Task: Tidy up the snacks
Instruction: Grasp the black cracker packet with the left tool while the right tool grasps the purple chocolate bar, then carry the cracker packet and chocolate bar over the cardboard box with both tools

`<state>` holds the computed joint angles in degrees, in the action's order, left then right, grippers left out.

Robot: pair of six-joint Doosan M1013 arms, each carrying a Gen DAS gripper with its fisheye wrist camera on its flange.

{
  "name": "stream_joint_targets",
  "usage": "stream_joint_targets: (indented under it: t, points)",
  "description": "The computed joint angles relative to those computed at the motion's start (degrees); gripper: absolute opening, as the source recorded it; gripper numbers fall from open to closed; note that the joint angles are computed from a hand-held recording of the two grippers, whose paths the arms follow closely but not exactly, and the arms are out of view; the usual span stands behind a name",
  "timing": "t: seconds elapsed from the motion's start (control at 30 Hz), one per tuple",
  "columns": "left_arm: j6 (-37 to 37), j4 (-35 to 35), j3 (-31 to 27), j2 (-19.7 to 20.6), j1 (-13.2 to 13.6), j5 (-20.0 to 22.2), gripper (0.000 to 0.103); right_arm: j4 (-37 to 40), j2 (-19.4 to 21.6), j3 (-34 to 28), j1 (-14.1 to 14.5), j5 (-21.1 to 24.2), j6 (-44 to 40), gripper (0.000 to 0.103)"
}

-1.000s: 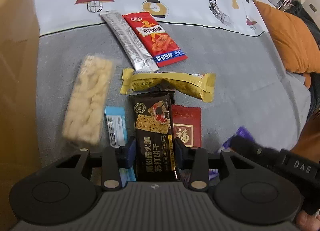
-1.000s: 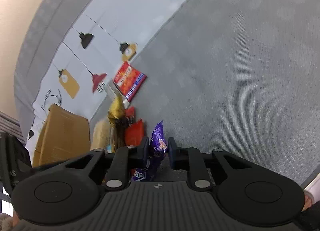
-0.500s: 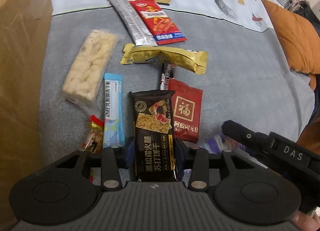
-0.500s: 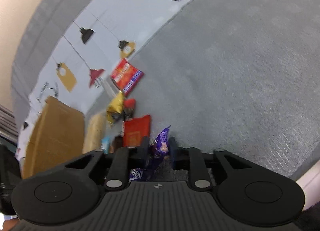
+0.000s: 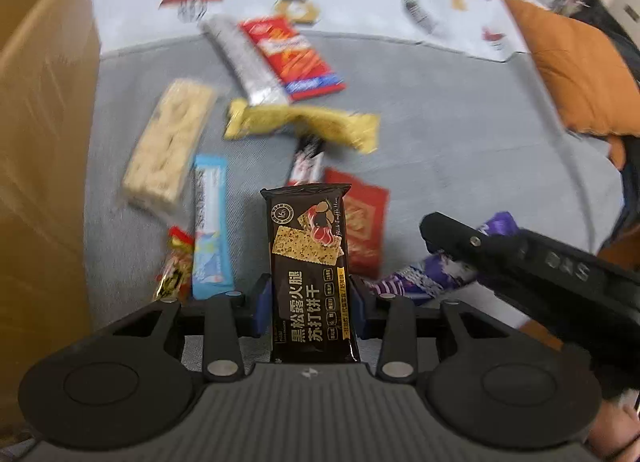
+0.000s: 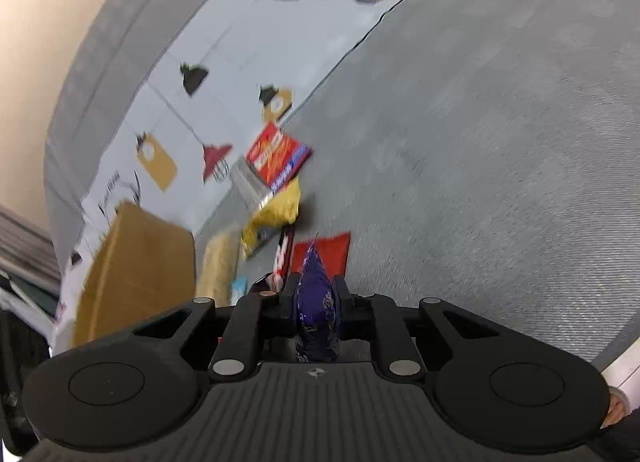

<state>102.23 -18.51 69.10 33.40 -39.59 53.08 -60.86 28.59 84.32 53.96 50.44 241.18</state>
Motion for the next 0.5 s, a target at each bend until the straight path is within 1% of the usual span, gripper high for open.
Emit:
stream_joint_targets:
  t: [0.07,0.13,0.2,0.23,0.3,0.37,0.5]
  points:
    - [1.50,-0.05,0.68,-1.02,-0.19,-1.19,0.043,-0.82,-0.20,0.03,0.35,1.61,0.09,0.016]
    - [2.16,1.44,1.15,-1.86,-0.63,-1.94,0.043,-1.13,-0.22,-0.42,0.53,2.49,-1.25,0.016]
    - [4.54,3.72,2.11,-3.04,-1.23,-3.78,0.043,0.01,0.14,-1.72,0.67,4.27,-4.74,0.016]
    - [5.52,5.29,3.14,-3.96,-1.62,-5.74,0.043,1.12,0.45,-2.63,0.66,5.43,-7.19,0.016]
    - [6.73,7.09,4.66,-5.46,-1.94,-8.28,0.043,3.22,1.36,-4.81,0.82,8.90,-11.81,0.016]
    - [7.51,6.46,5.64,-6.54,-1.65,-9.33,0.043,3.79,2.17,-6.54,1.12,12.27,-14.62,0.016]
    - [6.84,5.00,6.64,-8.12,-0.57,-9.71,0.043,2.56,3.26,-8.94,1.68,15.44,-19.37,0.016]
